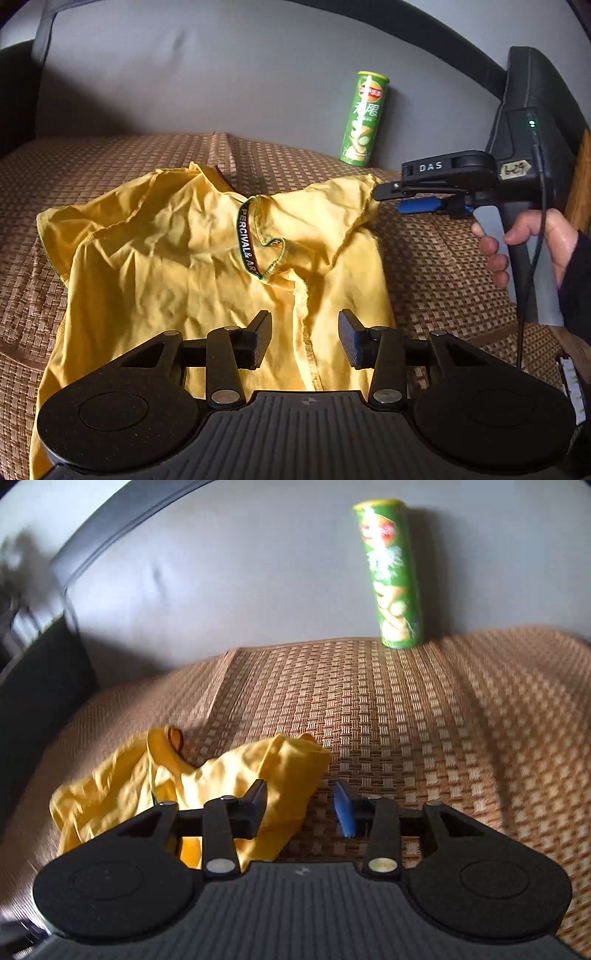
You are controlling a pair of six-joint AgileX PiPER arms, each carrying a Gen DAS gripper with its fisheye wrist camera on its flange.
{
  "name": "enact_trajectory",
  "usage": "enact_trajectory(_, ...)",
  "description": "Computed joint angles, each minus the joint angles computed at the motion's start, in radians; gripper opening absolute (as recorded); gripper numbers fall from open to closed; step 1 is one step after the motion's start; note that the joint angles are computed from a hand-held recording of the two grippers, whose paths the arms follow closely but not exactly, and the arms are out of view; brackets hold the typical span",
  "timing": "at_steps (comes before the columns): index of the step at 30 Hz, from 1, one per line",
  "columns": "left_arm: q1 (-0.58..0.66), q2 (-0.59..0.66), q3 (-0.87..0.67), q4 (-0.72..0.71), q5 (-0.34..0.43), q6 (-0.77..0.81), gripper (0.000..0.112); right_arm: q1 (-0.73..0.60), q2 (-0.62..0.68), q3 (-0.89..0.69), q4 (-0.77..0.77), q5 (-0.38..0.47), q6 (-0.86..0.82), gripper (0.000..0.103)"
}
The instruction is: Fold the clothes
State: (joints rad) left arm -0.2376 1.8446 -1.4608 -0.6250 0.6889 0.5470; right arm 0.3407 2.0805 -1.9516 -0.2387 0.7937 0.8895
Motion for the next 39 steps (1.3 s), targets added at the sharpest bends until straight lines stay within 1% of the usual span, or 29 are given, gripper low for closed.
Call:
enact_trajectory(1, 0.002, 0.034, -0.040, 0.019, 0.002, -0.042, 0.056, -0.007, 0.000, 0.007, 0.011, -0.019, 0.010, 0.053)
enact_trajectory(3, 0.006, 0.104, -0.125, 0.059, 0.012, -0.131, 0.056, -0.020, 0.017, -0.012, 0.038, -0.028, -0.007, 0.054)
enact_trajectory(6, -0.001, 0.183, -0.217, 0.111, 0.026, -0.185, 0.056, -0.037, 0.055, -0.055, 0.073, -0.027, -0.042, 0.054)
enact_trajectory(7, -0.010, 0.202, -0.236, 0.146, 0.018, -0.208, 0.056, -0.041, 0.063, -0.059, 0.075, -0.035, -0.047, 0.052)
enact_trajectory(9, -0.020, 0.240, -0.268, 0.183, 0.022, -0.227, 0.057, -0.052, 0.076, -0.055, 0.078, -0.067, -0.031, 0.023)
enact_trajectory(10, -0.019, 0.254, -0.279, 0.182, 0.028, -0.227, 0.058, -0.056, 0.087, -0.062, 0.071, -0.070, -0.003, 0.023)
enact_trajectory(11, -0.019, 0.268, -0.287, 0.179, 0.034, -0.225, 0.058, -0.057, 0.109, -0.090, 0.059, -0.049, 0.016, 0.023)
enact_trajectory(13, -0.022, 0.272, -0.276, 0.181, 0.014, -0.207, 0.058, -0.051, 0.178, -0.182, 0.024, 0.030, 0.031, 0.025)
enact_trajectory(14, -0.025, 0.267, -0.265, 0.182, 0.002, -0.193, 0.058, -0.044, 0.200, -0.204, -0.003, 0.045, 0.038, 0.029)
enact_trajectory(16, -0.023, 0.245, -0.251, 0.202, 0.012, -0.192, 0.058, -0.029, 0.233, -0.260, -0.045, 0.087, 0.058, 0.032)
enact_trajectory(17, -0.014, 0.223, -0.234, 0.193, 0.018, -0.172, 0.058, -0.022, 0.252, -0.309, -0.059, 0.130, 0.061, 0.036)
enact_trajectory(18, 0.000, 0.190, -0.201, 0.163, 0.021, -0.131, 0.058, -0.013, 0.245, -0.321, -0.079, 0.151, 0.063, 0.040)
enact_trajectory(20, 0.038, 0.104, -0.108, 0.080, 0.056, -0.008, 0.060, 0.009, 0.181, -0.263, -0.137, 0.135, 0.076, 0.040)
enact_trajectory(21, 0.059, 0.062, -0.065, 0.043, 0.081, 0.050, 0.061, 0.019, 0.133, -0.208, -0.156, 0.112, 0.086, 0.040)
enact_trajectory(25, 0.126, -0.108, 0.132, -0.036, 0.179, 0.213, 0.064, 0.083, -0.134, 0.125, -0.165, -0.023, 0.142, 0.043)
enact_trajectory(26, 0.139, -0.141, 0.178, -0.052, 0.197, 0.253, 0.064, 0.106, -0.195, 0.196, -0.163, -0.046, 0.155, 0.046)
enact_trajectory(28, 0.149, -0.195, 0.267, -0.056, 0.197, 0.288, 0.064, 0.177, -0.299, 0.339, -0.177, -0.076, 0.222, 0.049)
enact_trajectory(30, 0.151, -0.222, 0.327, -0.058, 0.182, 0.285, 0.065, 0.272, -0.384, 0.476, -0.216, -0.098, 0.345, 0.050)
enact_trajectory(32, 0.150, -0.226, 0.363, -0.059, 0.170, 0.264, 0.065, 0.379, -0.443, 0.599, -0.286, -0.113, 0.531, 0.050)
enact_trajectory(33, 0.150, -0.228, 0.381, -0.059, 0.164, 0.254, 0.065, 0.424, -0.460, 0.651, -0.297, -0.125, 0.613, 0.050)
enact_trajectory(36, 0.136, -0.252, 0.418, -0.052, 0.113, 0.238, 0.066, 0.545, -0.471, 0.756, -0.362, -0.166, 0.881, 0.052)
enact_trajectory(37, 0.131, -0.261, 0.429, -0.049, 0.096, 0.232, 0.069, 0.570, -0.462, 0.768, -0.375, -0.177, 0.938, 0.051)
enact_trajectory(39, 0.137, -0.262, 0.428, -0.073, 0.103, 0.235, 0.072, 0.622, -0.447, 0.782, -0.464, -0.173, 1.075, 0.051)
